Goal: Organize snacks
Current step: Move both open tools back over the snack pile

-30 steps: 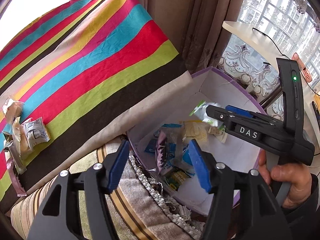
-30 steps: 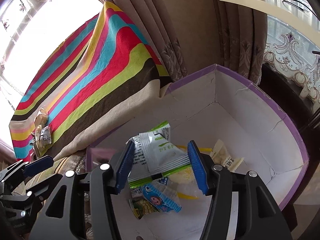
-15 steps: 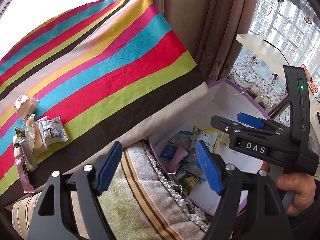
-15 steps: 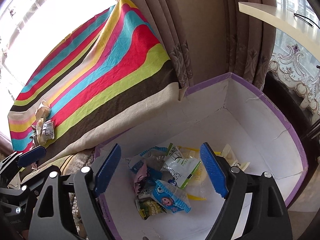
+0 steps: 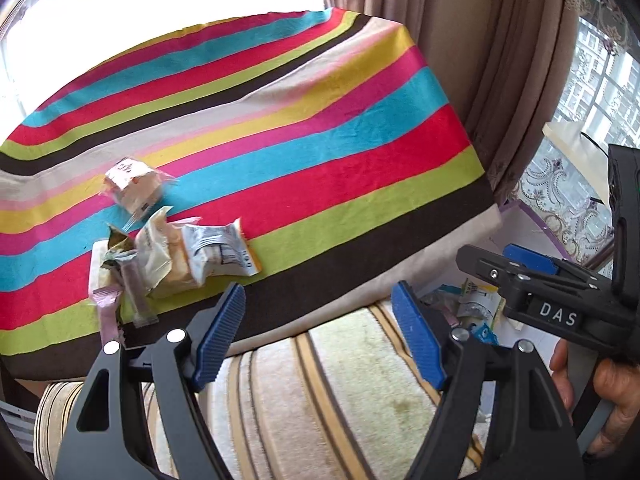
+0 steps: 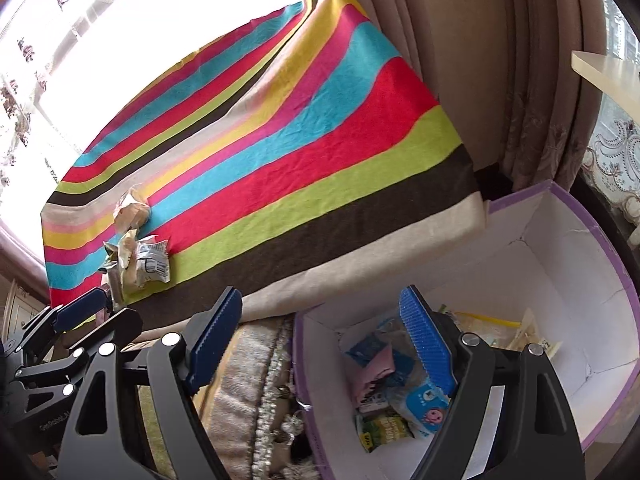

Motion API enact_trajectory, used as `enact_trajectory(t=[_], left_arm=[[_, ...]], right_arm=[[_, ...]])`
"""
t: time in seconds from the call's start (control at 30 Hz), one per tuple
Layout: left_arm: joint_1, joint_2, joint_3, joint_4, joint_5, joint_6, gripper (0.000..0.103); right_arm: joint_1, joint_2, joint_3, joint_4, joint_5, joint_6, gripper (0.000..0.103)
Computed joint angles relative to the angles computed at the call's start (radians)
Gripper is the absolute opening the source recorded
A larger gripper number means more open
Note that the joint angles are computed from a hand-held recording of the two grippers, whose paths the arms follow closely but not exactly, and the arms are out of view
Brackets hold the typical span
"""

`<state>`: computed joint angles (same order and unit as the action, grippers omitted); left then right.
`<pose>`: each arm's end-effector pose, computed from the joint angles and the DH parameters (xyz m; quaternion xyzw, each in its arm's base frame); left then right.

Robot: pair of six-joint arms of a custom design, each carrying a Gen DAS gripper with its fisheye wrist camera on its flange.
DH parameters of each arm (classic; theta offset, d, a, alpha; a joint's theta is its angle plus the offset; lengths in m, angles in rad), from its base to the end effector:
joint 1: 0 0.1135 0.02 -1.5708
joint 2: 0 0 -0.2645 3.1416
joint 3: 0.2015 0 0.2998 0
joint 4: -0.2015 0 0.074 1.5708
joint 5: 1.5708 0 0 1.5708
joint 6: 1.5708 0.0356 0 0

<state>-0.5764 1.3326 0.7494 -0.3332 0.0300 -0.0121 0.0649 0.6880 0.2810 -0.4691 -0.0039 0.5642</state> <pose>0.2531 -0.1658 0.1719 0.2683 0.9081 -0.1068 0.3034 0.1789 0.0118 0.1361 0.2317 0.9113 0.1071 0.3231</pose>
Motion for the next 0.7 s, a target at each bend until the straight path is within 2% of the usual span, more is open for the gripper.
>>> enact_trajectory(t=[0.17, 0.3, 0.5, 0.7], left_arm=[[0.139, -0.039, -0.021, 0.007, 0.047, 0.018, 0.076], [0.275, -0.039, -0.022, 0.004, 0.092, 0.028, 0.076], [0.459, 0.013, 0.009, 0.007, 0.158, 0.062, 0.075], [0.601, 0.139, 0.088, -0.003, 0.238, 0.088, 0.063]], right_arm=[[0.134, 0.156, 0.069, 0.083, 0.049, 0.068, 0.082], [0.231, 0.285, 0.147, 0.11, 0.108, 0.072, 0.083], [0.285, 0.408, 0.23, 0.143, 0.139, 0.114, 0.083], [0.342, 0.545, 0.325, 0.178, 0.134, 0.108, 0.083]])
